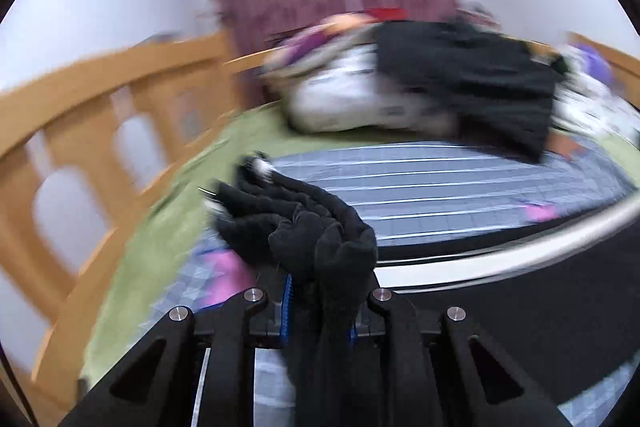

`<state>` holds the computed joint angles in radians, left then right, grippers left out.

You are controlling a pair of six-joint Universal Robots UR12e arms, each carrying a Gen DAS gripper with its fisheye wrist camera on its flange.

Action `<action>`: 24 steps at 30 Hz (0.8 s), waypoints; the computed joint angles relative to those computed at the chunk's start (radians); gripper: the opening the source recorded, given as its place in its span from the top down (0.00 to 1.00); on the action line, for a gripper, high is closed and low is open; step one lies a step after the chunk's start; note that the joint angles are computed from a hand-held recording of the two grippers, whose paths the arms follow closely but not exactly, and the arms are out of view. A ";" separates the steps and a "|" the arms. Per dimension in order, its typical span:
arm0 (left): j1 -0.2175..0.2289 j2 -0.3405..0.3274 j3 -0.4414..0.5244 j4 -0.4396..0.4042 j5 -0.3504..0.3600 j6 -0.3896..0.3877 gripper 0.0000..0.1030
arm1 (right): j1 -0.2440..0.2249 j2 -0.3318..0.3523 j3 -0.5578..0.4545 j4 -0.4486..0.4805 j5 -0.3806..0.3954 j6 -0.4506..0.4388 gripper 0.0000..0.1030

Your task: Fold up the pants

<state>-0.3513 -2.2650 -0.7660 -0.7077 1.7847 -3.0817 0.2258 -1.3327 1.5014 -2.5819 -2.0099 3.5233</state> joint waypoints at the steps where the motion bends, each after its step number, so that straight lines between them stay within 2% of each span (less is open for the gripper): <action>1: -0.020 -0.014 0.026 -0.018 -0.041 0.014 0.83 | -0.003 -0.009 0.012 -0.006 -0.021 0.009 0.39; 5: -0.081 -0.054 0.084 -0.116 -0.159 0.024 0.84 | -0.025 -0.050 0.064 -0.006 -0.075 0.081 0.39; 7: -0.105 -0.054 0.068 -0.139 -0.209 0.025 0.84 | -0.042 -0.073 0.093 -0.005 -0.081 0.135 0.39; 11: -0.146 -0.061 0.042 -0.229 -0.376 0.017 0.84 | -0.068 -0.108 0.136 -0.004 -0.068 0.212 0.39; 13: -0.169 -0.057 0.018 -0.234 -0.339 0.024 0.84 | -0.076 -0.117 0.147 -0.001 -0.059 0.225 0.39; 14: -0.185 -0.043 -0.022 -0.191 -0.279 0.038 0.84 | -0.076 -0.119 0.149 -0.002 -0.064 0.225 0.39; 15: -0.190 -0.034 -0.043 -0.166 -0.260 0.054 0.84 | -0.076 -0.119 0.150 -0.002 -0.071 0.223 0.39; 16: -0.188 -0.023 -0.064 -0.154 -0.271 0.067 0.83 | -0.075 -0.118 0.149 -0.001 -0.073 0.221 0.39; 17: -0.175 -0.009 -0.077 -0.172 -0.324 0.069 0.75 | -0.075 -0.118 0.149 -0.001 -0.067 0.220 0.39; 18: -0.161 -0.001 -0.077 -0.201 -0.390 0.071 0.58 | -0.077 -0.116 0.147 -0.001 -0.053 0.220 0.39; 19: -0.141 0.005 -0.073 -0.236 -0.461 0.076 0.50 | -0.077 -0.113 0.143 0.001 -0.044 0.220 0.39; 20: -0.121 0.025 -0.096 -0.234 -0.517 0.070 0.39 | -0.077 -0.109 0.138 -0.002 -0.027 0.216 0.39; 21: -0.111 0.034 -0.108 -0.217 -0.532 0.061 0.31 | -0.076 -0.104 0.133 -0.007 -0.010 0.207 0.39; 23: -0.085 0.084 -0.195 -0.114 -0.521 0.035 0.27 | -0.071 -0.090 0.115 -0.013 0.024 0.178 0.39; 24: -0.074 0.099 -0.219 -0.090 -0.512 0.028 0.26 | -0.068 -0.078 0.100 -0.021 0.061 0.155 0.39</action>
